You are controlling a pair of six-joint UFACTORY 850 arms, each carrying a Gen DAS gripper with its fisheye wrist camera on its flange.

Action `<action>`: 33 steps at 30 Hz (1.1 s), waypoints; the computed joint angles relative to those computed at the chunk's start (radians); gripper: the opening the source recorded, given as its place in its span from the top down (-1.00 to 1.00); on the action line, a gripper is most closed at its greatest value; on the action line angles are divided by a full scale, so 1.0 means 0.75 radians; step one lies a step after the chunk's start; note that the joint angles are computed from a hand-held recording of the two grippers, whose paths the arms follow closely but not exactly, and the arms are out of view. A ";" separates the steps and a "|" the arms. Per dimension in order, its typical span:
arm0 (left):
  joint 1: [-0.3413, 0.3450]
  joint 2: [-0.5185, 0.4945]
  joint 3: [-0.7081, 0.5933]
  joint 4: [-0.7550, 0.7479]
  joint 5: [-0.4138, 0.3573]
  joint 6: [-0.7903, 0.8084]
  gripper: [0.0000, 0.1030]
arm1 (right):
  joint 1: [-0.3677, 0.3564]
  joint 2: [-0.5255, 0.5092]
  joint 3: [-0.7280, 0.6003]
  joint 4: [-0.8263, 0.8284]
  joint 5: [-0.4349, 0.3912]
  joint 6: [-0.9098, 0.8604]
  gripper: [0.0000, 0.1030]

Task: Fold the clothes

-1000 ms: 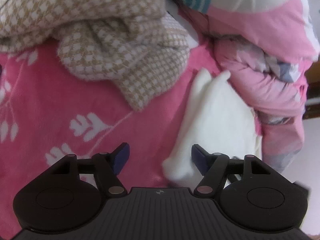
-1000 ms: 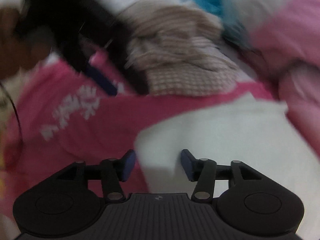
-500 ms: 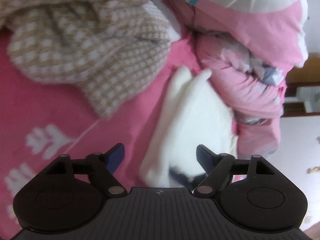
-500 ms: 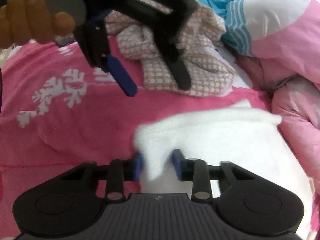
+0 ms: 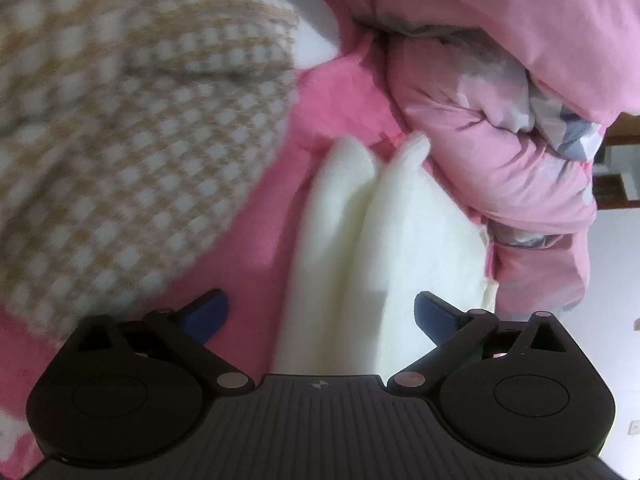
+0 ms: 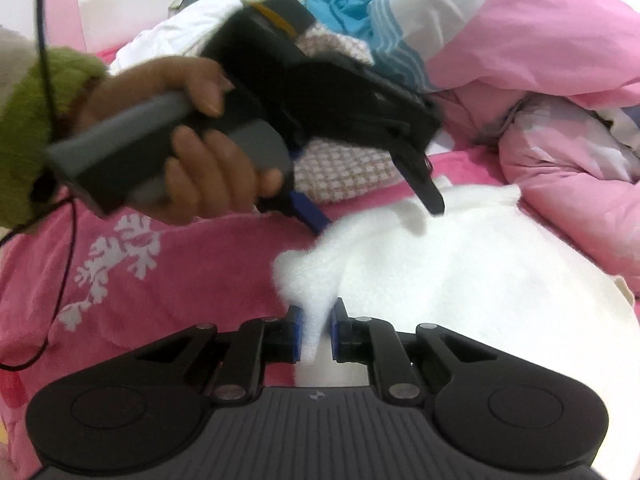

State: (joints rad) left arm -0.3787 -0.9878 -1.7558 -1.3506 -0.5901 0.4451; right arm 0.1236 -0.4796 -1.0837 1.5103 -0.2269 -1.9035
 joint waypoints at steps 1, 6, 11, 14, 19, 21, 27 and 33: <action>-0.002 -0.006 -0.011 0.008 0.004 -0.002 -0.95 | 0.000 0.006 0.009 0.043 0.002 -0.032 0.75; -0.028 0.009 -0.003 0.047 0.092 -0.004 -0.07 | 0.002 0.029 0.049 0.366 0.008 -0.281 0.75; -0.066 0.029 -0.013 0.091 0.172 -0.022 0.43 | -0.003 0.079 0.105 0.770 0.008 -0.599 0.75; -0.096 0.070 0.002 0.138 0.249 -0.052 0.49 | -0.015 0.115 0.145 1.003 -0.013 -0.767 0.75; -0.163 0.138 0.007 0.175 0.366 -0.083 0.53 | -0.046 0.210 0.229 1.264 -0.056 -0.949 0.76; -0.196 0.142 -0.034 0.239 0.394 -0.143 0.54 | -0.069 0.257 0.266 1.330 -0.074 -0.979 0.76; -0.309 0.053 -0.290 0.618 0.419 -0.504 0.55 | -0.187 0.403 0.364 1.404 -0.127 -0.957 0.76; -0.423 -0.207 -0.784 1.032 0.287 -0.891 0.55 | -0.386 0.515 0.447 1.281 -0.186 -0.774 0.77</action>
